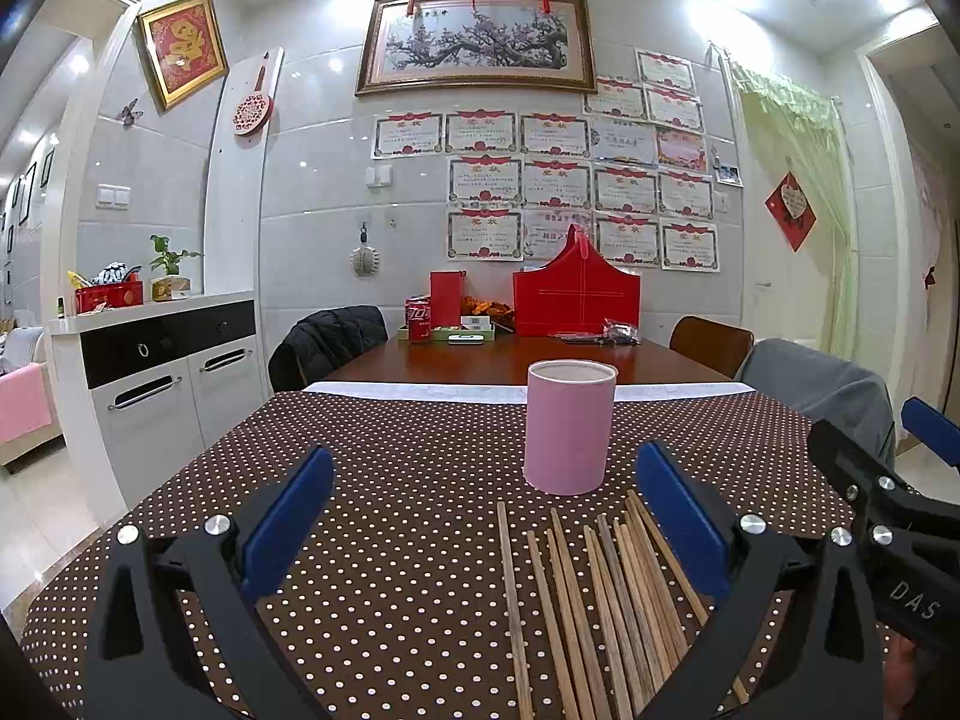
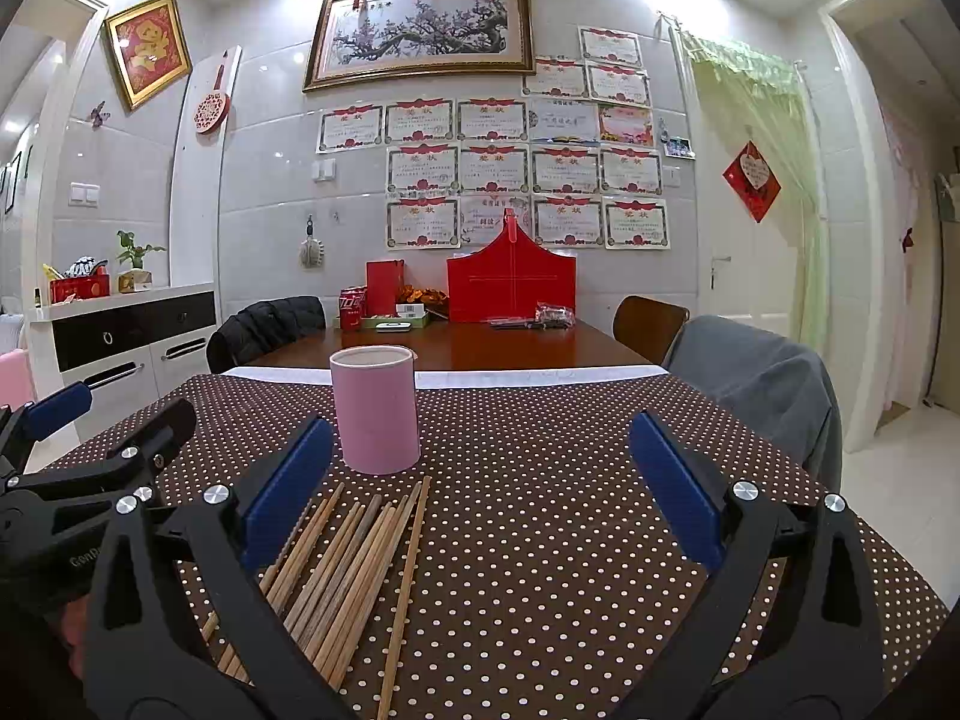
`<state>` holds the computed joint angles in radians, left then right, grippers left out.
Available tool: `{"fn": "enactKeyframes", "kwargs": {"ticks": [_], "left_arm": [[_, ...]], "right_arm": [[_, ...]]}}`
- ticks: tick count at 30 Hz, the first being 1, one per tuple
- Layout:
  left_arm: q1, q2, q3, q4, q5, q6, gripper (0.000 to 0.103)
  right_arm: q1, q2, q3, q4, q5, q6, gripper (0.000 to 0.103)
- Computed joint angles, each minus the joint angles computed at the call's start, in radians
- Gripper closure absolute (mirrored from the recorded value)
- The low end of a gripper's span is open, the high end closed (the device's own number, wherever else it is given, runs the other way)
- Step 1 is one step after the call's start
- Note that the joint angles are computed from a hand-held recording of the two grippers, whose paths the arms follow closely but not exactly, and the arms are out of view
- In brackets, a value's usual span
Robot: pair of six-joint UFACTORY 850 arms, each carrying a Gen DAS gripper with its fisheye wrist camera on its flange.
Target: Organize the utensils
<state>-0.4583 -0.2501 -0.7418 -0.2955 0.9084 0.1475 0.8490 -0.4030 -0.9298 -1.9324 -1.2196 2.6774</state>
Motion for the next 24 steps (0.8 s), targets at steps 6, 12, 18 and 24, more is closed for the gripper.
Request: {"fn": "enactKeyframes", "kwargs": {"ticks": [6, 12, 18, 24], "left_arm": [[0.000, 0.001, 0.001, -0.001, -0.002, 0.000, 0.004], [0.002, -0.004, -0.003, -0.021, -0.013, 0.009, 0.004], [0.004, -0.014, -0.032, -0.061, -0.081, 0.039, 0.004], [0.036, -0.040, -0.104, -0.049, -0.291, 0.043, 0.004]], "right_arm": [[0.003, 0.005, 0.000, 0.006, 0.002, -0.006, 0.006], [0.007, -0.007, -0.017, 0.032, 0.019, -0.023, 0.006], [-0.005, -0.024, -0.053, 0.067, 0.069, -0.064, 0.006], [-0.034, -0.043, -0.109, 0.154, 0.184, -0.172, 0.006]]}}
